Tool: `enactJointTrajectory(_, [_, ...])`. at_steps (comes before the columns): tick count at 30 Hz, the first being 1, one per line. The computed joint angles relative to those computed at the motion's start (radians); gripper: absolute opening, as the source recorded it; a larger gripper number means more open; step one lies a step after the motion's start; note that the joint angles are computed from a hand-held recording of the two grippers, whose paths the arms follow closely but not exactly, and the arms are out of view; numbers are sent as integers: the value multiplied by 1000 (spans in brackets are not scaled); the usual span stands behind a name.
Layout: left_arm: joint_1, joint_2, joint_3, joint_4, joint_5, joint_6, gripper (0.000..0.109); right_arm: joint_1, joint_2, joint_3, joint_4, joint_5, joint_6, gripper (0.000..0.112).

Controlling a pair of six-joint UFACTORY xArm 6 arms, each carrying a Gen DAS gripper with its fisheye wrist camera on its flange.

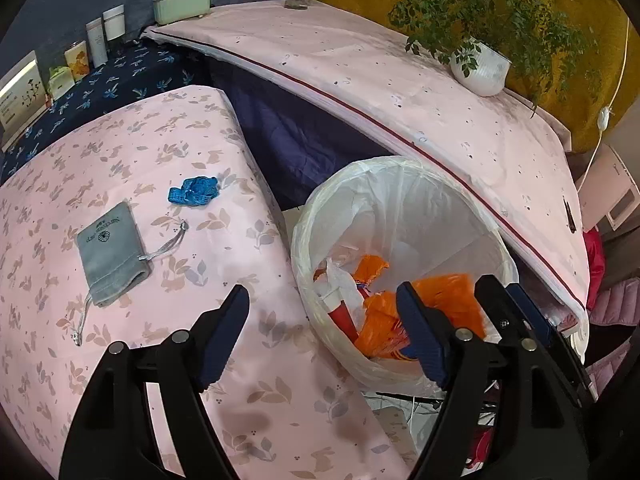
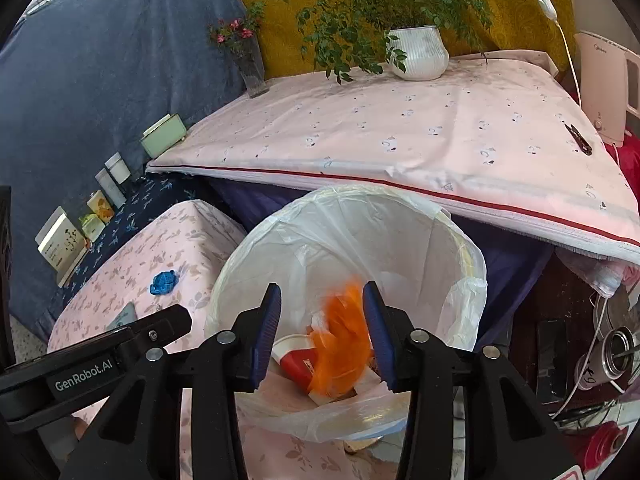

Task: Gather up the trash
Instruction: 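Carry the cup and snack bag over the bin and open both tools, then move both open tools back toward the blue tape measure and grey pouch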

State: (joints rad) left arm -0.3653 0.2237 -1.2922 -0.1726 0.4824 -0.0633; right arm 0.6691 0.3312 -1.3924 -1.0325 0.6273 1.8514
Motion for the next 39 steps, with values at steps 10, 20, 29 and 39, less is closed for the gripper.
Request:
enactJointTrajectory(10, [34,-50,59,-7,-15,-13,72,33,13,-47,3,36,-29,47])
enactJointTrajectory(20, [72,-99,113,-13,-32,-17,72,67,55,-118,32,51,-96,51])
enactJointTrajectory(29, [101,-128,151,-16,-39,-27,73,91,102,-189,68,64,-162,52])
enactJointTrajectory(39, [139,-141,180,-21,-44,-35,74,110,161,-267,112,68,-237,52])
